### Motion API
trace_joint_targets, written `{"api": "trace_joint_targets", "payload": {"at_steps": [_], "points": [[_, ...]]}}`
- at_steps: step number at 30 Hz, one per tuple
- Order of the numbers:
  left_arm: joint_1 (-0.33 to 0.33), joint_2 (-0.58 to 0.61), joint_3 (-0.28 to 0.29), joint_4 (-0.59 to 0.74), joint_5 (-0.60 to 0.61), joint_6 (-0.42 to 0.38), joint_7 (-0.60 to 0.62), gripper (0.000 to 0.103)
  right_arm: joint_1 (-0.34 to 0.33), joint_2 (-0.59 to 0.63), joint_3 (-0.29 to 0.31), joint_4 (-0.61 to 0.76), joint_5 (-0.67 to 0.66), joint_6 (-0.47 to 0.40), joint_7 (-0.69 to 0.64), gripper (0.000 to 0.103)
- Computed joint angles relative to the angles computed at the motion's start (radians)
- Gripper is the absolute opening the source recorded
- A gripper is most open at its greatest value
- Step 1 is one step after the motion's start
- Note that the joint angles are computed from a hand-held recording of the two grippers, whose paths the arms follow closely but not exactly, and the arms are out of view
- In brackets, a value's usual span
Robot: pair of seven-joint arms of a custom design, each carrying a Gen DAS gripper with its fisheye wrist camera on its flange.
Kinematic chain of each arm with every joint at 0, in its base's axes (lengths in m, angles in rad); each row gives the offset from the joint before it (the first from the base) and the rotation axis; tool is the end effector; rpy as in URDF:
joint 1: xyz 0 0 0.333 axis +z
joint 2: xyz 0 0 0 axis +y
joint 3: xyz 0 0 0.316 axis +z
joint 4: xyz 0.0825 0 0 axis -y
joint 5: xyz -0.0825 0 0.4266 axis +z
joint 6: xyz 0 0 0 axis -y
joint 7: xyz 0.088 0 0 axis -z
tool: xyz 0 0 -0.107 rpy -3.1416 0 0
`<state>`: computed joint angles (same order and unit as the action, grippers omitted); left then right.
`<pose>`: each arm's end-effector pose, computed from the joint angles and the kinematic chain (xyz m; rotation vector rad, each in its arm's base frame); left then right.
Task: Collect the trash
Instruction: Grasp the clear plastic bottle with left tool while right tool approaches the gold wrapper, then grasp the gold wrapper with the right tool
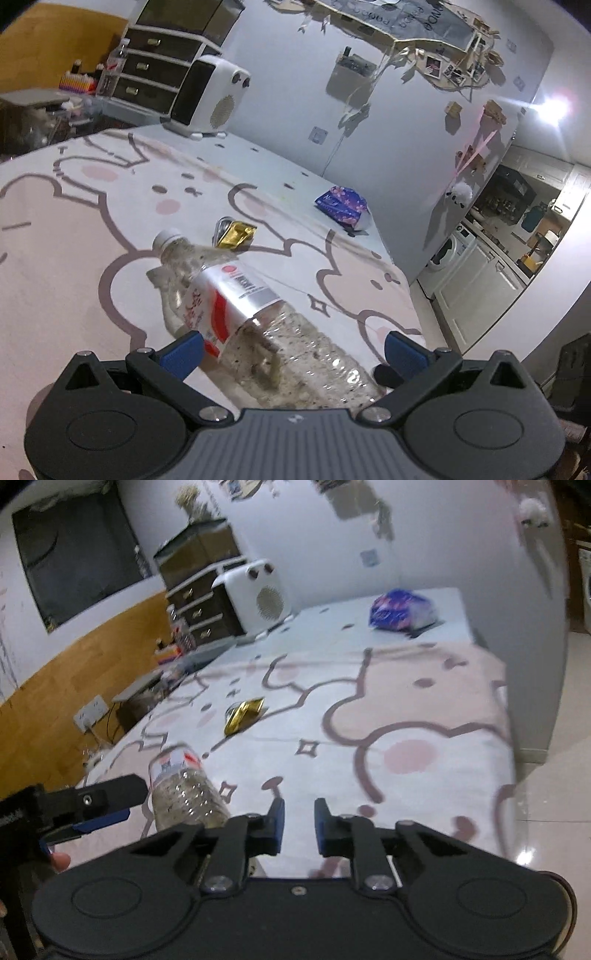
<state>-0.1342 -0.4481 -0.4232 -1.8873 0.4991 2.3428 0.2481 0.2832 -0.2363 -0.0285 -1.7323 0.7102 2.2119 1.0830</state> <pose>0.4014 -0.3128 0.7729 -2.0336 1.1672 -1.1880 0.5386 0.1601 0.7588 -1.8731 1.0857 -0.1188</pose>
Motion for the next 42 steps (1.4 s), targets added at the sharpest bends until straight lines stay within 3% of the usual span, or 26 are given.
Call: {"api": "trace_joint_targets", "payload": {"at_steps": [7,12,15,19,22,32,36,39,42], "points": [[-0.002,-0.008,-0.002,0.007,0.026,-0.082,0.088,0.1,0.038,-0.003,0.002,0.004,0.082,-0.114,-0.126,0.014],[-0.016,-0.039,0.034,-0.035,-0.024,-0.077,0.113,0.093,0.056,-0.004,0.017,0.008,0.103,-0.156,-0.17,0.014],[-0.012,-0.064,0.045,-0.063,-0.046,-0.07,0.124,0.086,0.067,-0.002,0.022,0.013,0.12,-0.183,-0.204,0.014],[-0.007,-0.093,0.054,-0.093,-0.068,-0.065,0.152,0.066,0.073,0.002,0.033,0.025,0.105,-0.187,-0.248,0.014],[-0.009,-0.114,0.069,-0.128,-0.099,-0.022,0.178,0.065,0.064,0.032,0.043,0.067,0.058,-0.171,-0.237,0.019],[0.047,-0.163,0.025,-0.159,-0.075,-0.032,0.147,0.063,0.027,0.282,0.095,0.349,-0.072,-0.002,0.05,0.026],[0.067,-0.19,0.018,-0.179,-0.07,-0.041,0.109,0.063,0.028,0.401,0.13,0.484,-0.102,0.014,0.203,0.034],[0.07,-0.197,0.015,-0.186,-0.066,-0.036,0.101,0.064,0.038,0.481,0.151,0.571,-0.138,0.012,0.317,0.05],[0.075,-0.186,0.005,-0.173,-0.053,-0.049,0.11,0.064,0.055,0.553,0.165,0.65,-0.193,0.007,0.416,0.055]]}}
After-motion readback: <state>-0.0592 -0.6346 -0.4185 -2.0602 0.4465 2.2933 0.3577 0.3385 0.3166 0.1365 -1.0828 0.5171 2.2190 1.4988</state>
